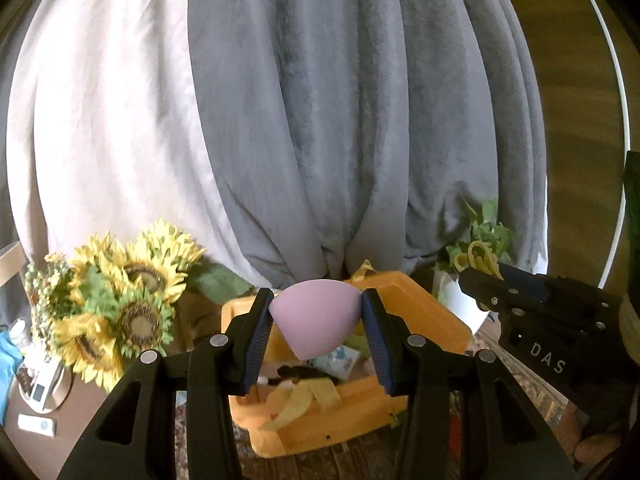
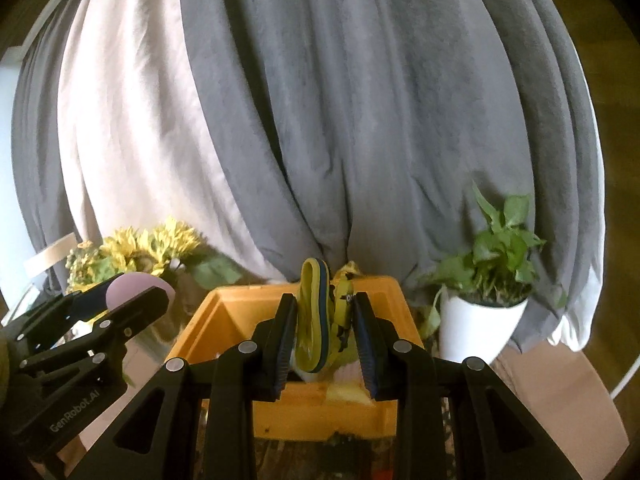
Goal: Organize soft objects
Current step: 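Carry the sponge with the left tool while the right tool carries the yellow toy over the crate, then open the left tool over the crate while the right tool releases the yellow toy inside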
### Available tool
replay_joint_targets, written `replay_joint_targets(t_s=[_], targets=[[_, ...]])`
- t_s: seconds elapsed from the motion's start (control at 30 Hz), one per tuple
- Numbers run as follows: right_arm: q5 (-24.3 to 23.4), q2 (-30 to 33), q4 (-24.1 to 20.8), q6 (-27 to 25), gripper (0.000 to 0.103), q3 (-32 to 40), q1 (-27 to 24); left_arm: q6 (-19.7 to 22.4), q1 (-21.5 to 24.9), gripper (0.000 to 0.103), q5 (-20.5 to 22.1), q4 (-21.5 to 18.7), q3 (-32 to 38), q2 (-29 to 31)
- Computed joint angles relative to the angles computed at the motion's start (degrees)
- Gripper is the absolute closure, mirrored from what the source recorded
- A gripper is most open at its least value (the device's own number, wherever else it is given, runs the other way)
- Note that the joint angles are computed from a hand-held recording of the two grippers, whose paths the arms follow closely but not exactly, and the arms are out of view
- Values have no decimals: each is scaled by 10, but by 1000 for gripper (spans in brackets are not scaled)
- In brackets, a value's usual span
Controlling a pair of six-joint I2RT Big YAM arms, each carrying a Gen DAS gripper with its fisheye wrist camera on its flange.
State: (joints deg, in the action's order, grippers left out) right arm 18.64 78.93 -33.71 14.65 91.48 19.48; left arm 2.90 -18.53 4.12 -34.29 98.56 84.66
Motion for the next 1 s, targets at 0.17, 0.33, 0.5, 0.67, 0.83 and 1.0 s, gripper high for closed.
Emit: replay_joint_targets(t_s=[0.17, 0.33, 0.5, 0.67, 0.83, 1.0], targets=[[-13, 41, -9, -9, 73, 43, -11, -3, 6, 58, 4, -6, 40, 39], [-33, 79, -23, -12, 73, 79, -23, -7, 11, 58, 13, -32, 89, 87], [-56, 115, -47, -5, 73, 110, -38, 2, 11, 58, 6, -62, 141, 136], [-75, 154, -81, 0, 73, 147, -52, 9, 8, 58, -8, -104, 196, 182], [-83, 177, -103, -2, 73, 169, -58, 14, 9, 57, -4, -137, 237, 219], [-84, 193, -123, 1, 71, 185, -63, 18, 8, 45, -12, -156, 260, 243]])
